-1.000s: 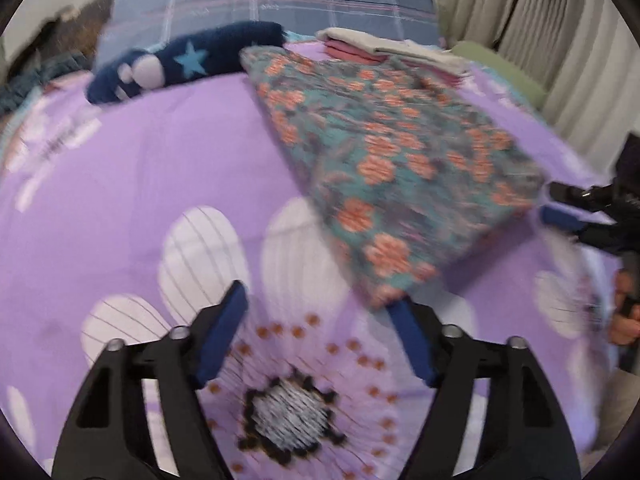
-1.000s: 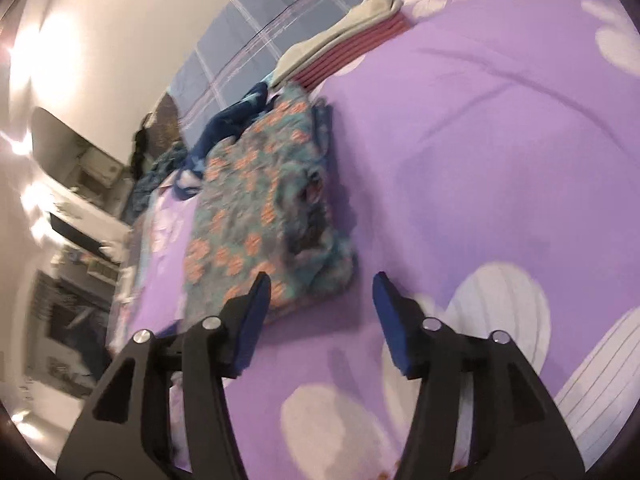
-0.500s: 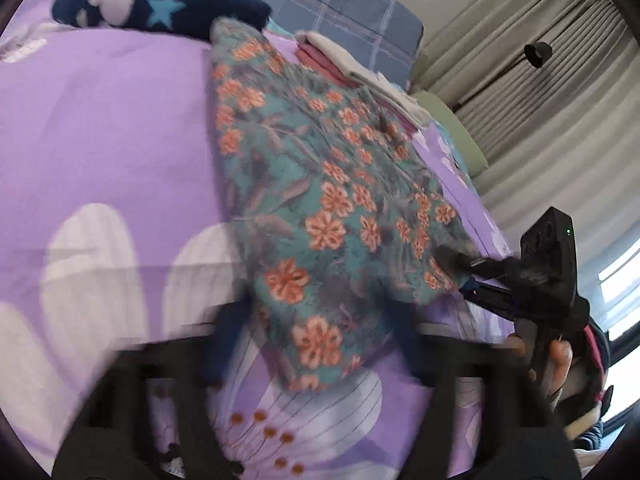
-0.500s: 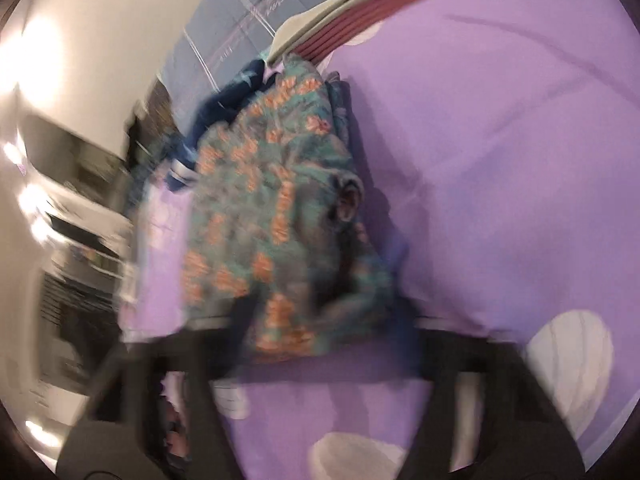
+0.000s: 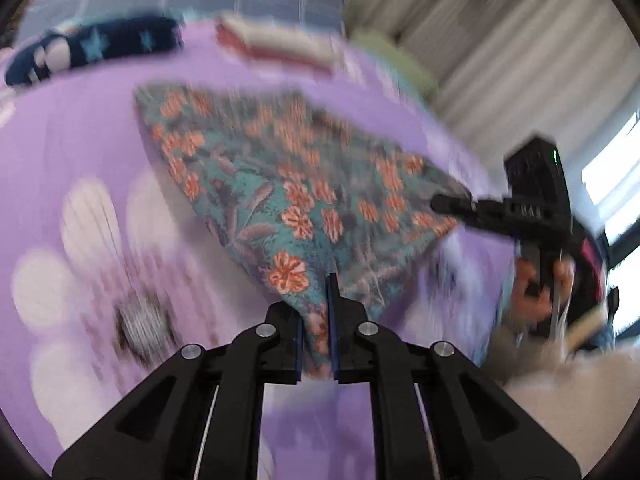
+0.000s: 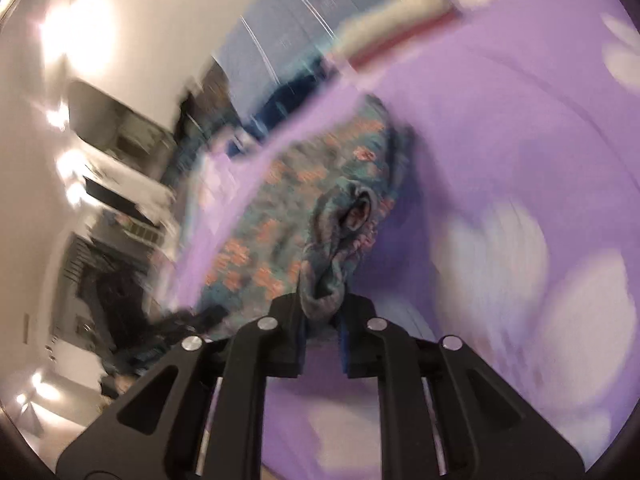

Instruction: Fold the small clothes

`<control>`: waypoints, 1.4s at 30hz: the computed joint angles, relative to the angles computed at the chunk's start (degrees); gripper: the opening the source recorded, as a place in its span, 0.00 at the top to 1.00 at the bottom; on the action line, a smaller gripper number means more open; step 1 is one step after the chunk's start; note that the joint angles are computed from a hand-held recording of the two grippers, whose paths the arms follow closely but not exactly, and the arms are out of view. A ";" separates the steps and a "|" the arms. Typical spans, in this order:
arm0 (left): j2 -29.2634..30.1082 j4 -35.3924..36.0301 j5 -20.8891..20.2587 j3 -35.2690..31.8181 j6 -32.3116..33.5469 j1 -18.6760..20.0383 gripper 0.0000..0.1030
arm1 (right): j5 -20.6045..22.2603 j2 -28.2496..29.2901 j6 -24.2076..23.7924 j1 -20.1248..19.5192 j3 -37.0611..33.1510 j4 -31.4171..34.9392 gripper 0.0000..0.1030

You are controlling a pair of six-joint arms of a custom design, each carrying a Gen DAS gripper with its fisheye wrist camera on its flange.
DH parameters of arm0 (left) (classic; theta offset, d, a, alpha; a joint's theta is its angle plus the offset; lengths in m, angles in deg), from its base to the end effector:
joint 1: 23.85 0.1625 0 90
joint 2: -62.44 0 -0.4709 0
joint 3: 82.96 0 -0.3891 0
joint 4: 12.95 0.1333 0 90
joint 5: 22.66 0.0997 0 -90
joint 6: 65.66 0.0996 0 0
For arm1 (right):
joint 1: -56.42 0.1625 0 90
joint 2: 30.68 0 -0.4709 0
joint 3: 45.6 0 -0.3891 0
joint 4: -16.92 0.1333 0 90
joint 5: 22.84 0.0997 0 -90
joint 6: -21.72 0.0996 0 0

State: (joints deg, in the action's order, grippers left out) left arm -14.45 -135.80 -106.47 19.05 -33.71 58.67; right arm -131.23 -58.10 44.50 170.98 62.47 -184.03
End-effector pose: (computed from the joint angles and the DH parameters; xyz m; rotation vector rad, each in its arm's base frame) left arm 0.0685 -0.5851 0.3712 1.0028 2.8308 -0.1639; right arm 0.3483 -0.5170 -0.0359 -0.0827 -2.9253 0.9150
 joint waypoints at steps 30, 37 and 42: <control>10.08 -27.35 7.71 -4.35 4.69 -0.57 0.36 | -15.40 7.31 -23.77 -1.06 -24.69 12.32 0.58; 17.29 -21.23 9.35 -15.37 0.18 0.57 0.35 | -15.52 11.64 -24.65 -3.50 -37.85 26.71 0.64; 20.94 -21.11 8.62 -19.52 -0.64 1.07 0.34 | -18.14 12.76 -23.68 -4.22 -39.62 27.67 0.98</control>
State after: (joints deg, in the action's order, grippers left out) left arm 6.49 -156.91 -97.84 -0.47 -34.35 59.74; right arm -149.37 -45.34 20.82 166.76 22.85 -156.36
